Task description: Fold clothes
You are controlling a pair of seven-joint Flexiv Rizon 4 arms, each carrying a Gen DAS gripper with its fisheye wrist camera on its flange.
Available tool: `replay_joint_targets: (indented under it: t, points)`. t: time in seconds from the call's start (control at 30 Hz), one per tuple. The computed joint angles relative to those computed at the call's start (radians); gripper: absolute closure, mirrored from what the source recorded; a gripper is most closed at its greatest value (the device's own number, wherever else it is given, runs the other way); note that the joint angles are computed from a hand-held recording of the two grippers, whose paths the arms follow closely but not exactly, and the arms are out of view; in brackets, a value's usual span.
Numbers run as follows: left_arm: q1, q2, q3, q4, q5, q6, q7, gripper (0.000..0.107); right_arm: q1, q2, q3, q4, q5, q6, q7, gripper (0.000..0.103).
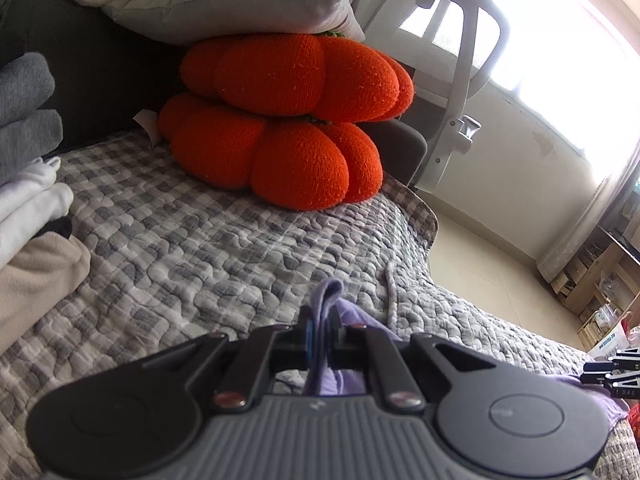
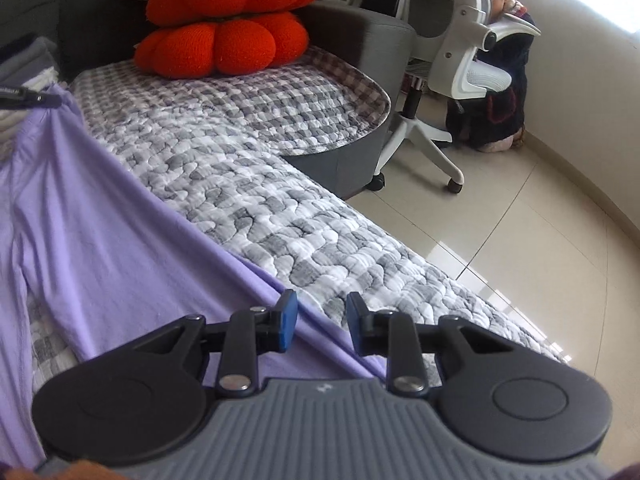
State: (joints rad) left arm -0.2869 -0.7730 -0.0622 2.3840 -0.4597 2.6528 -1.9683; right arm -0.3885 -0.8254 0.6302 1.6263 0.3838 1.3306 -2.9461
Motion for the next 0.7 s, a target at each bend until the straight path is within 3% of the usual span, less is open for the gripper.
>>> replay_joint_targets:
  t: [0.2,0.27,0.3,0.5,0.7]
  points:
    - [-0.002,-0.002,0.0,-0.003,-0.003,-0.005,0.002,0.101,0.048,-0.001,-0.037,0.027,-0.05,0.044,0.022,0.077]
    - [-0.002,-0.003,0.0,-0.004,-0.002,-0.006,0.002,0.101,0.055,-0.004,-0.038,0.038,-0.076,0.056,0.021,0.097]
    - [-0.003,-0.003,0.0,-0.005,-0.003,-0.008,0.003,0.101,0.07,-0.003,-0.047,0.048,-0.088,0.088,0.025,0.102]
    - [0.007,-0.002,0.0,-0.002,0.017,0.012,-0.013,0.101,0.088,-0.04,-0.018,0.107,-0.149,0.366,0.005,0.103]
    - [0.007,-0.029,-0.003,-0.043,0.006,-0.036,0.012,0.101,0.235,-0.092,-0.148,0.065,-0.136,0.577,0.111,0.103]
